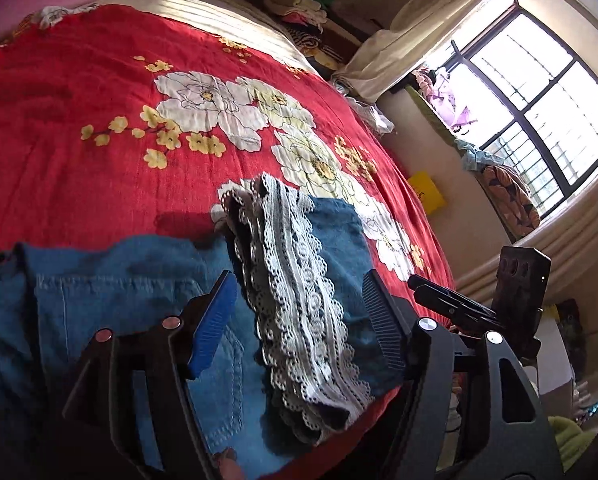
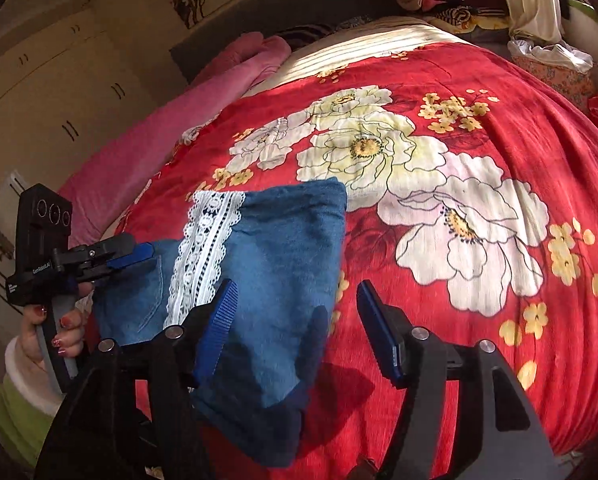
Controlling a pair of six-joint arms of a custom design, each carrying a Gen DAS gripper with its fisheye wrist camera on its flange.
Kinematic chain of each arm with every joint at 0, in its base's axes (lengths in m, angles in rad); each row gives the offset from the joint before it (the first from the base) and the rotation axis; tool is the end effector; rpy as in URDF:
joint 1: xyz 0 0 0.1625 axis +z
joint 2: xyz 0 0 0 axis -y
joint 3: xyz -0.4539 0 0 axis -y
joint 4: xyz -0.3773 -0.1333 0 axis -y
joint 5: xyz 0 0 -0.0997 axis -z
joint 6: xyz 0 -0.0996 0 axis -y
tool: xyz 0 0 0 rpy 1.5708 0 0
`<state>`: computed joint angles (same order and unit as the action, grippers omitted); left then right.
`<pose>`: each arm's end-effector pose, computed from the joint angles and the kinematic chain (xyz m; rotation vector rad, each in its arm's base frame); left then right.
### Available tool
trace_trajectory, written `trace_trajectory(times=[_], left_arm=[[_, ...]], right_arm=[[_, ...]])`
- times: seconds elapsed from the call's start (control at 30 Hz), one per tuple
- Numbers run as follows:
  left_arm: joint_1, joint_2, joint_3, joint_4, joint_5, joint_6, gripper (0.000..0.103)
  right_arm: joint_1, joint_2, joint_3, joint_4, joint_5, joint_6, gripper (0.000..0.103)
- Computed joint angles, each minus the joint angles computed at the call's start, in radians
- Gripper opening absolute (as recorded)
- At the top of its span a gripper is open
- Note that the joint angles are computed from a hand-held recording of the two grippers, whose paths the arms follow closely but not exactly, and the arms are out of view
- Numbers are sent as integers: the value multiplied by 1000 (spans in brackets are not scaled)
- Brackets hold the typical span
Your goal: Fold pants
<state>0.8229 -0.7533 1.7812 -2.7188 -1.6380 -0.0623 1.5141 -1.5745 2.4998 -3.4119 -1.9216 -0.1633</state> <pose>-0.3403 -0.5530 0.0632 -1.0242 -2.8516 0.1273 0.0785 -0.3652 0.3371 -0.0836 -2.4724 1.1593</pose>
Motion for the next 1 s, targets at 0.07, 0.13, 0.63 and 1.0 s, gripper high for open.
trace_trajectory(times=[0.07, 0.13, 0.63, 1.0], left_arm=[[-2, -37, 57, 3, -30, -35, 57], [-4, -58, 102, 5, -50, -79, 57], [-49, -16, 166, -10, 8, -248, 16], [-74, -84, 211, 9, 117, -195, 13]], right_arm=[[3, -16, 43, -17, 4, 16, 61], [2, -28, 81, -37, 14, 34, 61], [0, 3, 144, -73, 41, 71, 62], [114, 78, 136, -216, -91, 18, 61]])
